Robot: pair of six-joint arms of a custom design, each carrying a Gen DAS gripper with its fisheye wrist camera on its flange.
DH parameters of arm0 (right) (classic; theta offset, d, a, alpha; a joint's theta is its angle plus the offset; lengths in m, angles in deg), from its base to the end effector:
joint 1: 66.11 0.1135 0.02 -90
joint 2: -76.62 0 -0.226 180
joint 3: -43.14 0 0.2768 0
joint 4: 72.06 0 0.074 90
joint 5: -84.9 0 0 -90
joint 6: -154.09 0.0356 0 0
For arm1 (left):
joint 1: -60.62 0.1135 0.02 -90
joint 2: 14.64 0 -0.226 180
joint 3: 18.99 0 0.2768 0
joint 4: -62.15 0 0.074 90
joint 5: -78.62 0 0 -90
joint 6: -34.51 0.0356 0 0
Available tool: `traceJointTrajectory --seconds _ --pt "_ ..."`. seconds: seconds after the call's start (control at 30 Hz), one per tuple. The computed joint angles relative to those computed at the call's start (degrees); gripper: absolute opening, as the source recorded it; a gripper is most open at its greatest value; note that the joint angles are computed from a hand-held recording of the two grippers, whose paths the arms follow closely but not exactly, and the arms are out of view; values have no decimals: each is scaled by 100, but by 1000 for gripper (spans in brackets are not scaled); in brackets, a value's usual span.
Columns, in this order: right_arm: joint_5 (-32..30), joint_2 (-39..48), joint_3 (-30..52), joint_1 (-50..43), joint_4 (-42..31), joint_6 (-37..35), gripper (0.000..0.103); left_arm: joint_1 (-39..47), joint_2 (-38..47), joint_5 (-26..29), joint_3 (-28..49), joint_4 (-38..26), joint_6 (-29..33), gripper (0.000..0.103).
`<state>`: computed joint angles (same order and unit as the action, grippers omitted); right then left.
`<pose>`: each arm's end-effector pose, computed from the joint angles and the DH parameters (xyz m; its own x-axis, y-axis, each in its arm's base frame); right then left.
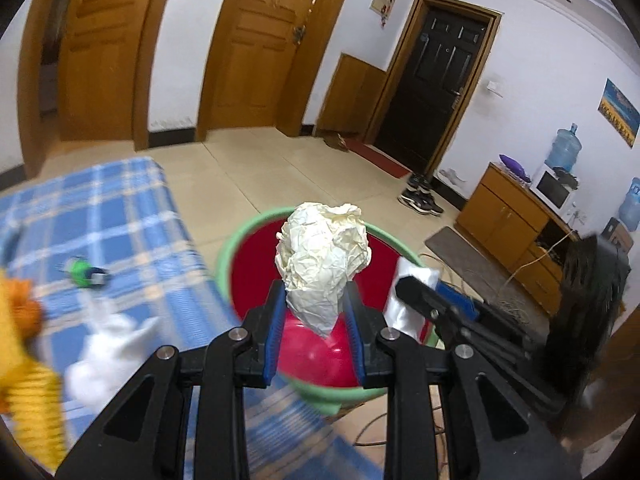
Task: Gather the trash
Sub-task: 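Open the left tool to drop the paper into the basin, then open the right tool to drop the plastic bag into the basin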
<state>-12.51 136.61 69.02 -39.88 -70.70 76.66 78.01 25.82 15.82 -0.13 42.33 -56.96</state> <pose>0.2026 0.1049 0.0948 -0.5902 -0.0502 -0.8057 -0.4171 0.8735 0.2511 0.1811 0.0397 0.0884 -0.6327 -0.2221 -0.7419 0.0451 0.9458 -0.3215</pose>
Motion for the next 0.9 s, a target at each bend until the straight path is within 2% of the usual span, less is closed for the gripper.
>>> traceJointTrajectory --seconds 0.03,0.1,0.2,0.3,0.4,0.67,0.77,0.9 --pt "-9 53 0 -80 39 -22 31 -179 541 -81 117 384 -125 28" --pt "-102 87 -89 -308 158 -22 31 -408 978 -192 168 758 -257 28" --pt "-172 186 -165 -420 390 36 31 -603 1187 -351 83 1073 -329 29" --pt "-246 521 -36 -456 578 103 31 -654 1337 -425 108 1131 -340 29" --pt "-86 822 121 -313 599 114 31 -592 1210 -466 62 1095 -401 32" --pt "189 960 166 -6 578 -48 31 -919 27 -1080 -322 667 -386 66" --pt "174 1112 220 0 638 -51 31 -1090 -297 -1314 -422 580 -424 73" --pt "276 1250 299 132 661 -33 31 -1142 -578 -1437 -501 435 -365 75"
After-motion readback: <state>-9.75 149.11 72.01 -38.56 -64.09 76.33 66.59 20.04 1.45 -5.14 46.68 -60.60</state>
